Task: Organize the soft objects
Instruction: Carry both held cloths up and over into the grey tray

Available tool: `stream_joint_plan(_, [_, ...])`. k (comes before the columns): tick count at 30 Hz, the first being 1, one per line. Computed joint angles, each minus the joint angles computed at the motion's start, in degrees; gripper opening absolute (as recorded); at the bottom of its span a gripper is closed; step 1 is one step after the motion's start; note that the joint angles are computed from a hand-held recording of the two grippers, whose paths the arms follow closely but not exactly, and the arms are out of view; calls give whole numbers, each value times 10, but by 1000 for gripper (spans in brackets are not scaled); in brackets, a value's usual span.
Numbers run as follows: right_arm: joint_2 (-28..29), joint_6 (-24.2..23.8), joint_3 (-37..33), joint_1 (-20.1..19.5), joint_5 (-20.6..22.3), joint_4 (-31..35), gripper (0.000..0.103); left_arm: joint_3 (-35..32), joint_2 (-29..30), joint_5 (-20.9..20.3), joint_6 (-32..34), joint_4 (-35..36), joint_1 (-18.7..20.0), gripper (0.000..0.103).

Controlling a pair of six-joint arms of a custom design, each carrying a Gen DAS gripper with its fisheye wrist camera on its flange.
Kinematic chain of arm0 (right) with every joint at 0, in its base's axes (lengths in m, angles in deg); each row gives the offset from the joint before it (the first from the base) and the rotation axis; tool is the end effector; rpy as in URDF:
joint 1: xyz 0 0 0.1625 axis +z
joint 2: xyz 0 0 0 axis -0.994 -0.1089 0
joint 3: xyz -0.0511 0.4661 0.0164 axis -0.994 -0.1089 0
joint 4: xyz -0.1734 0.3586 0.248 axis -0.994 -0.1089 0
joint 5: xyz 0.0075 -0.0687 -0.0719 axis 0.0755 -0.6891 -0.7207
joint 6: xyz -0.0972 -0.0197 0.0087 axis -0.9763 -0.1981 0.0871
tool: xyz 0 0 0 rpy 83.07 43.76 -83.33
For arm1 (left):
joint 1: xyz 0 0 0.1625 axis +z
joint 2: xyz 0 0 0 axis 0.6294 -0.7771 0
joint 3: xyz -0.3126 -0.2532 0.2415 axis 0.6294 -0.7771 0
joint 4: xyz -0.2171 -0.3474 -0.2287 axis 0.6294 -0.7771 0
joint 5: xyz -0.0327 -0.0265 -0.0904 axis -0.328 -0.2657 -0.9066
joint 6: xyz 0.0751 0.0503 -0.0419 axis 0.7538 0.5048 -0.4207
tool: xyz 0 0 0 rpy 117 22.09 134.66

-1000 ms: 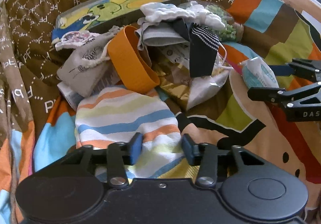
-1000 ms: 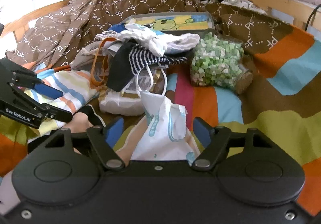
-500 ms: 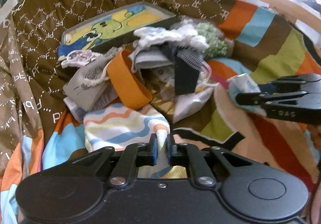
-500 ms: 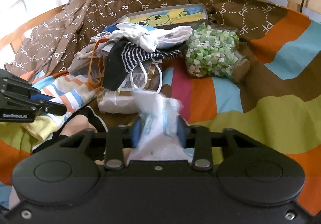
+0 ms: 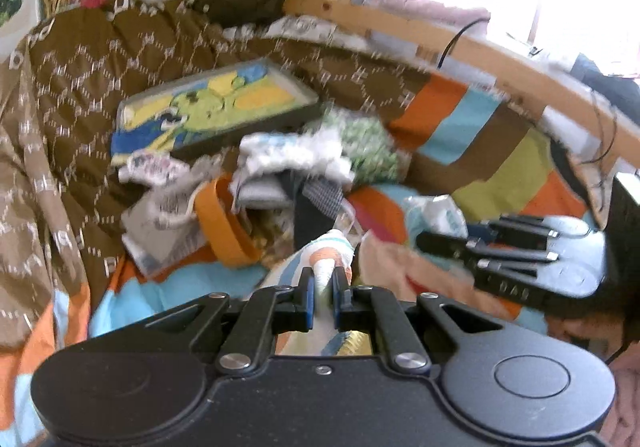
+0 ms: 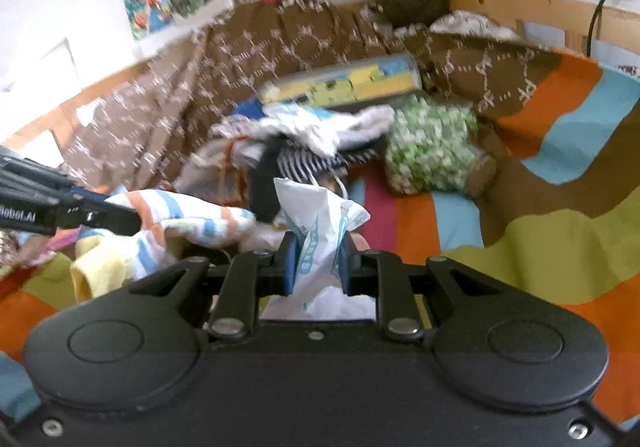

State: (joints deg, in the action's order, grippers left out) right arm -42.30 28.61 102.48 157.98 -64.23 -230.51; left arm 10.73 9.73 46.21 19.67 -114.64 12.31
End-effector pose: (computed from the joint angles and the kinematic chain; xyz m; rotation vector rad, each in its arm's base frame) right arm -0.0786 -0.8858 0.2712 1.1834 -2.5727 1.0199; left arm -0.3593 -0.7858 -0.0234 0.4428 2.2842 -0.9495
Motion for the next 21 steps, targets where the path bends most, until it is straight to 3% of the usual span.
stream_joint_plan(7, [-16,-11,10,-7,73,-5,14,-55,8,6,61,-17,-8,8])
stream_joint_plan(12, [-2,-18,-25,6,85,7,14,-141,37,24,94,-38,-3,8])
stream_joint_plan(17, [45,-20,-124,33,74,46,14,-291,100,21,180,-51,15,8])
stream_joint_plan(21, [135,-22,-286,60,54,115,14,-464,174,-4,231,7,43,8])
